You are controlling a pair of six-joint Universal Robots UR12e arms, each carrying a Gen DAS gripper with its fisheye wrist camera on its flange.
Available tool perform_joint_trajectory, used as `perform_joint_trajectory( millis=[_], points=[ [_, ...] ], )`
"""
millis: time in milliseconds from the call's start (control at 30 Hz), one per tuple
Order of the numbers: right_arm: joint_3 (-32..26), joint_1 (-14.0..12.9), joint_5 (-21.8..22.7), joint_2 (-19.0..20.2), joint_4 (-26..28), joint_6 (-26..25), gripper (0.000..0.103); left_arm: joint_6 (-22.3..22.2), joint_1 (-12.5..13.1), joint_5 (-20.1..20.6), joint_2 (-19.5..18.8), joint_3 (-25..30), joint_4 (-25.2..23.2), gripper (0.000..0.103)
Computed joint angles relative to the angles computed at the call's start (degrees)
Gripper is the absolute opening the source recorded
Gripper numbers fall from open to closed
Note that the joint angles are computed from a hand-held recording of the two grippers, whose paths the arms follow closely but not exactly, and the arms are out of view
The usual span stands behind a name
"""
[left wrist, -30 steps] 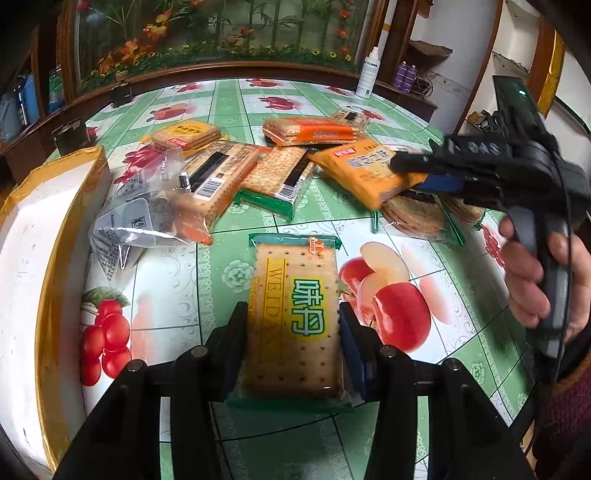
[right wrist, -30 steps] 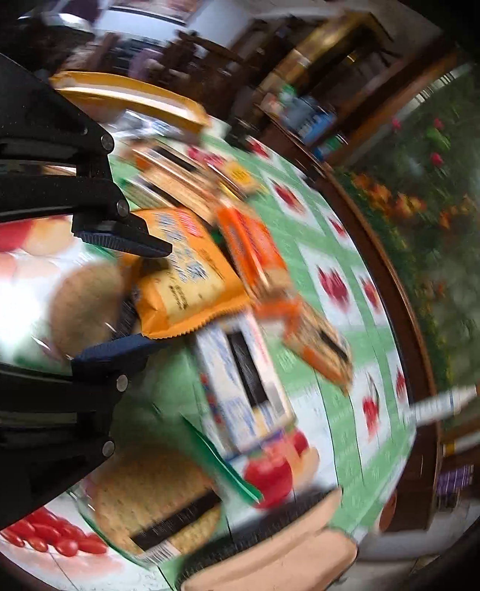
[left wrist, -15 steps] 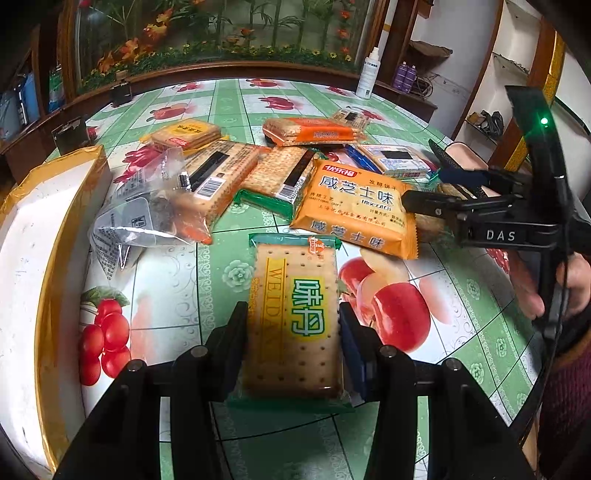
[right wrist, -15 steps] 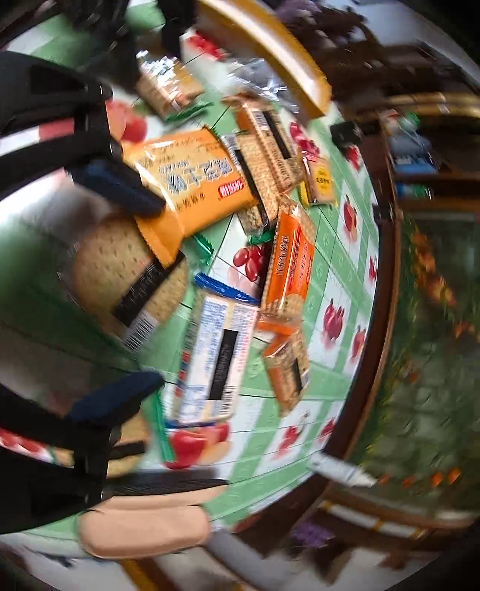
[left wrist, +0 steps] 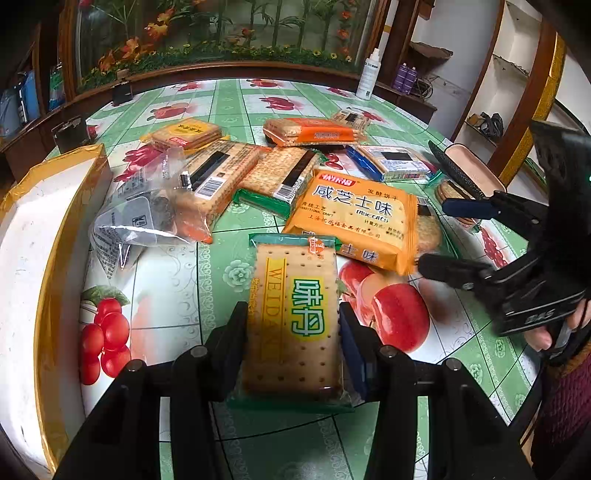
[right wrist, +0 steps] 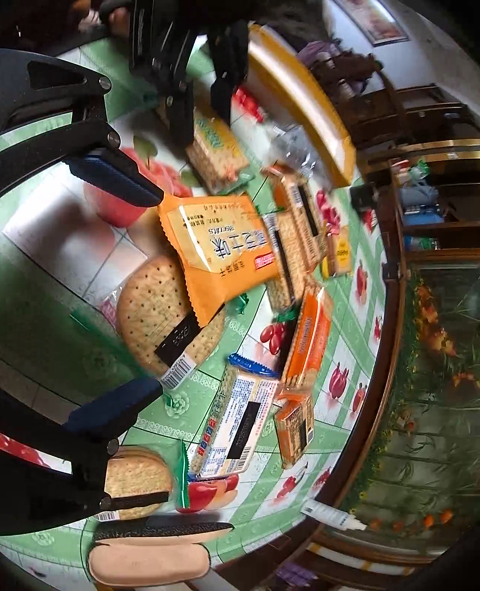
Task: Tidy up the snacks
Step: 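Grasp the round seaweed cracker pack with the right gripper while left holds WEIDAN pack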
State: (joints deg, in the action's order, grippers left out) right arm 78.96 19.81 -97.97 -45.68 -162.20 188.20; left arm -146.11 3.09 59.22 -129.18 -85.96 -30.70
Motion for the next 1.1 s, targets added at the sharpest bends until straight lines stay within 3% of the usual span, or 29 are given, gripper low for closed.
perform_joint_trajectory(
  millis=[67,233,400,567,667,700,767,967,1100],
  points=[
    [-1.02,0.14,-0.55,0.66,1.21,-0.13,0.096,-0.09,0.00,-0.10,0.02,-0.03,-0.02,0.046],
    [-2.87,1.87,-8.80,2.19,2.42,-3.17,0.096,-0.10,-0.01,-0.08,0.04,-0.06,0.04,0.046],
    [-3.07,1.83,-13.61,2.29,1.55,-1.44,0.096,-0.13,-0.01,-0.14,0.05,-0.05,-0.04,0.046],
    [-6.12,0.41,-9.82,3.77,4.13,-4.35,0.095,0.28,-0.01,-0.12,0.09,-0.11,-0.12,0.046],
    [-6.17,-0.99,-4.12,3.87,3.93,-3.36,0.095,0.24,0.03,-0.32,0.12,-0.16,-0.11,0.047],
    [-5.69,-1.51,-1.71,3.53,4.22,-1.03,0.094,0.25,0.02,-0.32,0.09,-0.10,-0.20,0.046],
    [-4.63,-1.65,0.07,2.90,3.79,0.58,0.081,0.29,0.02,-0.30,0.11,-0.11,-0.18,0.046],
    [-1.98,-0.08,-4.33,1.37,3.26,6.92,0.081,0.03,0.15,-0.81,0.12,-0.11,-0.31,0.047],
    [0.54,0.79,-8.86,0.28,-0.77,12.59,0.081,-0.35,0.45,-2.27,0.26,-0.45,0.29,0.047]
  ],
)
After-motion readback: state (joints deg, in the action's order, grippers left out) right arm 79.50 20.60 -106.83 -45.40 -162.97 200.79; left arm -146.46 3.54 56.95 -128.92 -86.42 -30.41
